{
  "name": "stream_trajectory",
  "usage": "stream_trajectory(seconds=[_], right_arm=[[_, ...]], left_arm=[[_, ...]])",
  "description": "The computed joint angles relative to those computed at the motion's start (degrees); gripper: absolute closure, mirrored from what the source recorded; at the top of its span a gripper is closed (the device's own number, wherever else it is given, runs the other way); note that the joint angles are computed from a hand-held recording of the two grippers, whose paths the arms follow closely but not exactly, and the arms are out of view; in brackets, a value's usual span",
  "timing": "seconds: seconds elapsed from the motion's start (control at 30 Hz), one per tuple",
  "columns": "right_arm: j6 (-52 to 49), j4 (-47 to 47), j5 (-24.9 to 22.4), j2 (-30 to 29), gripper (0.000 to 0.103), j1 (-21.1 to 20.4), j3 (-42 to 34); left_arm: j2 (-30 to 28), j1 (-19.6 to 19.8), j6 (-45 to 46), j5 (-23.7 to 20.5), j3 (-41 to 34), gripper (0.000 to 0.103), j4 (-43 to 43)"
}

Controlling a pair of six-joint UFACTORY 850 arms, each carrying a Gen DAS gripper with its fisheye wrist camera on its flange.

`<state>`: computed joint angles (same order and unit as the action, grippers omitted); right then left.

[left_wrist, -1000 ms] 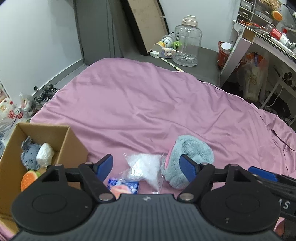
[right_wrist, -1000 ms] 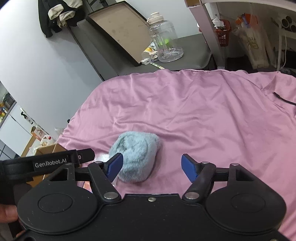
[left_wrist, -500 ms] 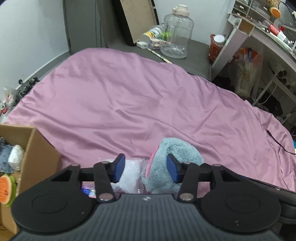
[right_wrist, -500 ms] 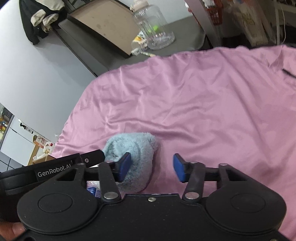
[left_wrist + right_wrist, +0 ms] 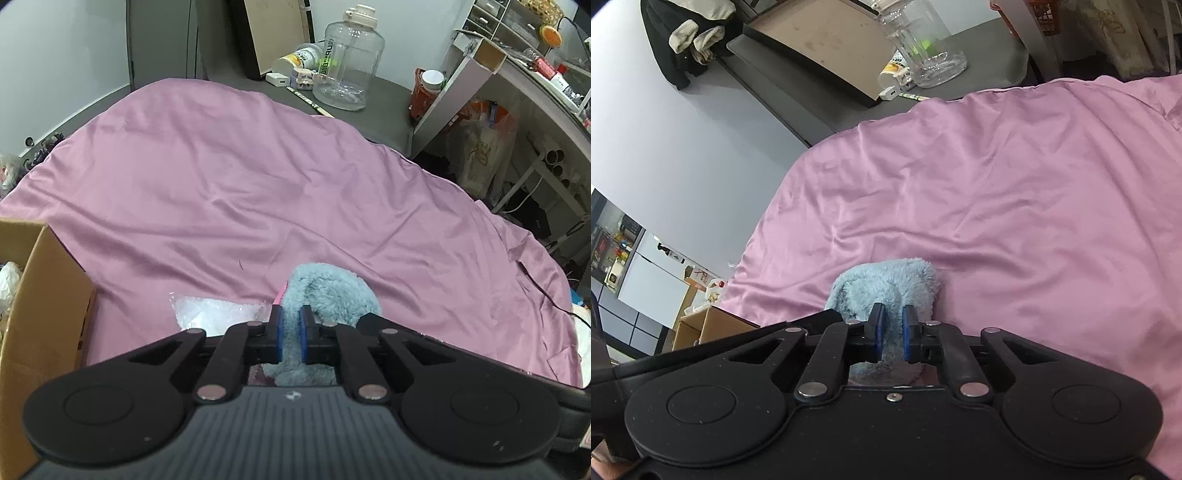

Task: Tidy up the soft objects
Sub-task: 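Close the left tool on the grey fluffy plush while the right tool grips it too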

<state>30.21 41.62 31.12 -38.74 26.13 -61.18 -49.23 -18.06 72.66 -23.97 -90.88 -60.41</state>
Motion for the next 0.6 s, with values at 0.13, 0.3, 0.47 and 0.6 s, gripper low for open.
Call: stream_trajectory(seconds=[0.13, 0.3, 0.47, 0.6], right_arm=[[-3.58, 2.36, 0.23, 0.85, 0.096, 0.69, 0.04], [-6.98, 5.03, 0.78, 2.01, 0.096, 1.60, 0.49], [-10.28, 8.31, 1.06, 3.20, 0.097, 2.74, 0.81], [-13.34, 10.73, 1.39, 4.00, 0.097, 3.81, 0.66]], left_arm=[[0.86, 0.42, 1.18, -0.35, 0.73, 0.096, -1.21], [2.31, 1.01, 3.82, -0.94, 2.29, 0.099, -3.59], [4.46, 1.59, 5.66, -1.30, 4.64, 0.101, -5.15], [6.08, 2.36, 7.98, -1.62, 6.33, 0.101, -7.62]])
